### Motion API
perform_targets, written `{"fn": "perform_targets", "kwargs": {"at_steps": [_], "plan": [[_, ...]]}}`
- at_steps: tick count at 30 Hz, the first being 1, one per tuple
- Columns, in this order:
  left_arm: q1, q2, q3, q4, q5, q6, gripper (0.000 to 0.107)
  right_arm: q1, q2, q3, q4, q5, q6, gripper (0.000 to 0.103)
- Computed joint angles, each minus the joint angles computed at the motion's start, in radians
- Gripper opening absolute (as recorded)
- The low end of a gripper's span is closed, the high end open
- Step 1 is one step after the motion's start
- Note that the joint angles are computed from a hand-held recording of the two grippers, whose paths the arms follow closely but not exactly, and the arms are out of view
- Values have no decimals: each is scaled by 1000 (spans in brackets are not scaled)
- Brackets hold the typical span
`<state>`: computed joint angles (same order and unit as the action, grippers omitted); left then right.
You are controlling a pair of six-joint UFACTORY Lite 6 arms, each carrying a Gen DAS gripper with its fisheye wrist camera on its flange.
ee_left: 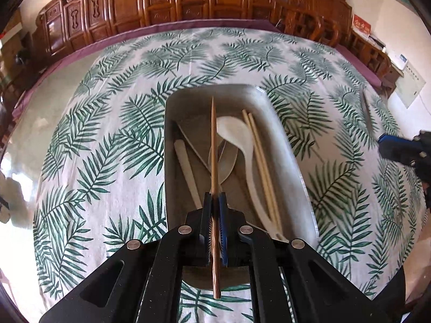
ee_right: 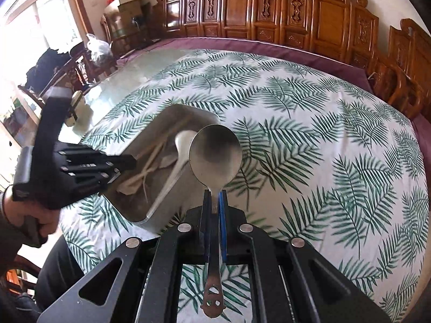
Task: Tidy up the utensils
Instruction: 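Carry the chopstick into the grey tray and open the left tool while the right tool holds the spoon, then lower the metal spoon into the grey tray and open the right tool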
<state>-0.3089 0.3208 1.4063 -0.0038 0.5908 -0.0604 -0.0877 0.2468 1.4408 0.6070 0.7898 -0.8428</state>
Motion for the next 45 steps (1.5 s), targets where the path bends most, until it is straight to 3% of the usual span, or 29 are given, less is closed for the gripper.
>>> {"fn": "perform_targets", "kwargs": {"at_steps": [9, 14, 28, 45], "plan": [[44, 29, 8, -70, -4, 77, 5, 76, 51, 87, -12, 4, 58, 7], [77, -12, -17, -106, -12, 116, 13, 121, 86, 131, -16, 1, 83, 7], [165, -133, -47, -152, -5, 187, 20, 247, 164, 298, -33, 25, 190, 7], [278, -241, -139, -198, -2, 267, 21, 324, 337, 434, -21, -26, 344, 7]]}}
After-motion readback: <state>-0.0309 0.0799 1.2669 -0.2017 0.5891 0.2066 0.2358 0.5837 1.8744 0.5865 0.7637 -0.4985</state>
